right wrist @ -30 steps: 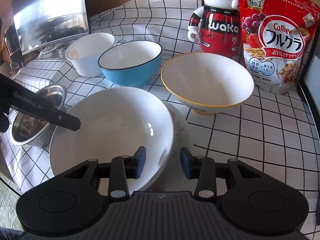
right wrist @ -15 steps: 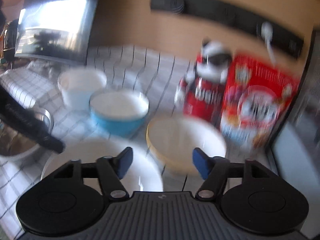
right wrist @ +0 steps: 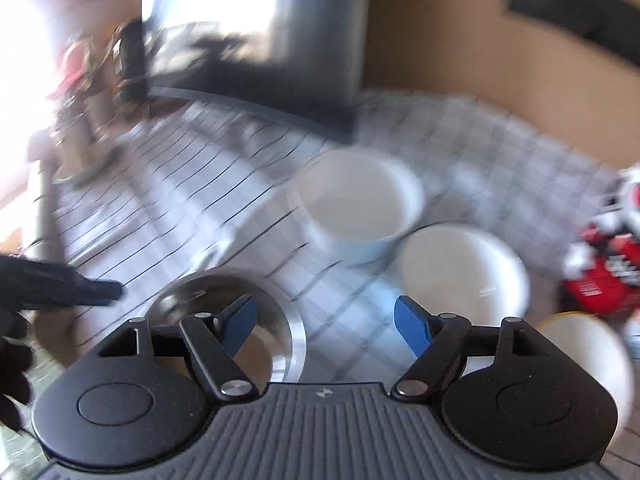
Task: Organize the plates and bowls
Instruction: 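Open both grippers and move them to the stainless steel bowl, then grasp the steel bowl rim with both grippers and lift it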
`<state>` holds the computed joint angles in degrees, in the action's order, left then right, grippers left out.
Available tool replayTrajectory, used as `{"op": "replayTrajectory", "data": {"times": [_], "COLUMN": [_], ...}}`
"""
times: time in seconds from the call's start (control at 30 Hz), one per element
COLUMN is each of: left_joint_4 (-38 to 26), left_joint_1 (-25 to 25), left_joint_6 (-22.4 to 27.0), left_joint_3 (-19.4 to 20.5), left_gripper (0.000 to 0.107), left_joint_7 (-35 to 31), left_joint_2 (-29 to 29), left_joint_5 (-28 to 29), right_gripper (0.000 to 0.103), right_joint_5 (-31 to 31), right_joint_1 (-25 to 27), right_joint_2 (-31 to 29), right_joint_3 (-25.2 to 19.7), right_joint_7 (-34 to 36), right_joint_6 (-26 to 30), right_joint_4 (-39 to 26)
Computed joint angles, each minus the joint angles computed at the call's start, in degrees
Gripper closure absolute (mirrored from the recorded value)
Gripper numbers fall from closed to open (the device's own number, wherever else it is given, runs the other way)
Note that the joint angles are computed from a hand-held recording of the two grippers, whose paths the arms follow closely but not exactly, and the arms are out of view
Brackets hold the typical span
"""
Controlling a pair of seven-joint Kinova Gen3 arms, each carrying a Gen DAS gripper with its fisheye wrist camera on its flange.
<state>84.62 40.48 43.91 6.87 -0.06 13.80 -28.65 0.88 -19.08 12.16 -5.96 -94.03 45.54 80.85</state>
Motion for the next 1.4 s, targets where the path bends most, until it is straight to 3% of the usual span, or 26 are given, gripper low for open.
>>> {"op": "replayTrajectory", "data": {"times": [0.13, 0.23, 0.3, 0.4, 0.6, 0.8, 1.07, 1.23, 1.4], "left_joint_4": [3.5, 3.0, 0.9, -0.4, -0.4, -1.5, -0.7, -5.5, -9.5], "left_joint_1": [-2.4, -1.5, -1.6, -0.5, -3.3, -3.1, -5.2, -3.3, -3.2], "left_joint_6": [-6.1, -6.3, -3.7, -1.8, -5.3, -5.5, -6.3, 1.0, 6.9], "left_joint_3": [1.1, 0.7, 0.9, 0.3, 1.7, 0.9, 0.9, 0.0, 0.8], "left_gripper": [0.085, 0.084, 0.084, 0.080, 0.080, 0.081, 0.087, 0.094, 0.094], "left_joint_7": [-2.9, -5.0, -7.9, -10.3, -19.0, -24.1, -26.7, -25.7, -27.9], "left_joint_2": [-0.2, 0.8, 2.4, 3.7, 5.4, 6.8, 6.4, 7.8, 7.8], "left_joint_5": [4.3, 4.1, 5.3, 5.0, 12.7, 16.7, 22.1, 20.7, 20.6], "right_gripper": [0.027, 0.027, 0.033, 0.042, 0.044, 0.060, 0.064, 0.073, 0.074], "right_joint_5": [-2.3, 1.5, 3.8, 3.4, 0.3, -0.8, 0.6, -0.6, -2.1], "right_joint_1": [-1.3, -4.4, -6.3, -6.3, -4.7, -4.9, -5.8, -4.9, -4.0], "right_joint_2": [6.9, 9.8, 11.1, 14.0, 17.0, 19.1, 17.9, 16.6, 12.1], "right_joint_3": [0.1, 1.3, 2.2, 1.9, 1.3, 1.5, 1.8, 1.3, 0.4], "right_joint_7": [-1.4, -5.0, -7.8, -8.7, -9.4, -10.9, -12.9, -13.5, -13.3], "right_joint_6": [8.2, 11.3, 13.2, 16.6, 20.8, 22.0, 19.6, 19.4, 15.4], "right_joint_4": [-9.1, -11.9, -12.9, -15.8, -18.1, -18.7, -16.0, -14.2, -9.9]}}
